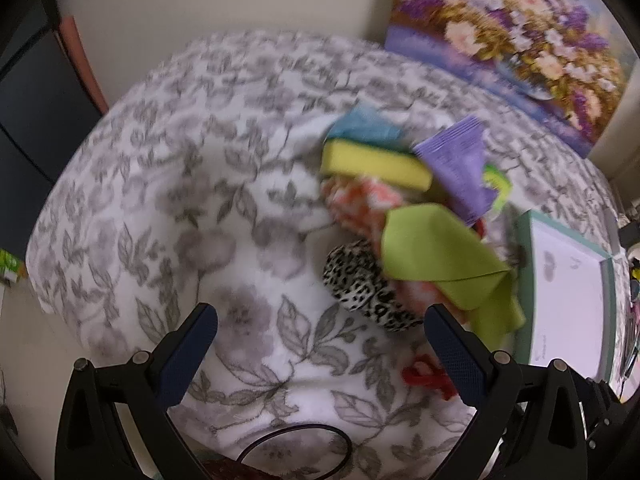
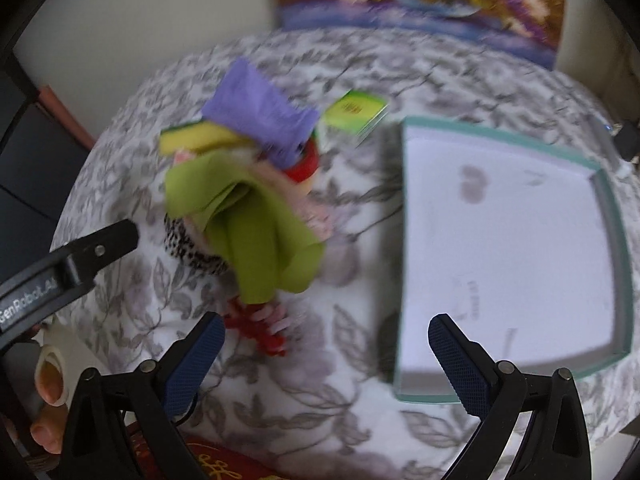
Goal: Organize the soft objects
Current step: 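Grasp the leopard scrunchie with the left tool while the right tool grasps the red fuzzy toy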
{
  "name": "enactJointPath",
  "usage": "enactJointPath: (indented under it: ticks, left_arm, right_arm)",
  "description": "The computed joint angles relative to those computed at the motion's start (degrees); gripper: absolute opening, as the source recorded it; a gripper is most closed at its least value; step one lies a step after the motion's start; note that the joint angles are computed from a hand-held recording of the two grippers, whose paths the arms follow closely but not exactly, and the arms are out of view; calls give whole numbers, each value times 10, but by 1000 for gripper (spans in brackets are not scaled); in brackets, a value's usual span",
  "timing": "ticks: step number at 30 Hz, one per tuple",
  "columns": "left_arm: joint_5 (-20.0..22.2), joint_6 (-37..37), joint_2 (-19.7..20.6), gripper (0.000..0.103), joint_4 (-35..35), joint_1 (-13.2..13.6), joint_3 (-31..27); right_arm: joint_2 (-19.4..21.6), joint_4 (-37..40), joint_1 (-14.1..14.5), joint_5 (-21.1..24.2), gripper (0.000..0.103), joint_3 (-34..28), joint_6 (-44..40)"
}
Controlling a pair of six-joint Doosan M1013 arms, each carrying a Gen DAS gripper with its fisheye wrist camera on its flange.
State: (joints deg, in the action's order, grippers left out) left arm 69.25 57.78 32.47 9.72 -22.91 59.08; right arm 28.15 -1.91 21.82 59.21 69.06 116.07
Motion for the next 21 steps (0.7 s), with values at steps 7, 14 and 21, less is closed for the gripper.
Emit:
enactJointPath:
  ticks: [7, 14, 21]
  left_arm:
    - [23, 1, 20, 103, -40, 13, -8]
    - [27, 17, 37, 84, -77, 21, -20]
    - [5, 33, 48, 56, -135, 32, -24]
  right_arm:
    - [35, 41, 4, 43, 94, -36, -44]
    - [62, 56, 7, 78, 75, -62, -62]
    - [75, 95, 7, 77, 46, -70, -87]
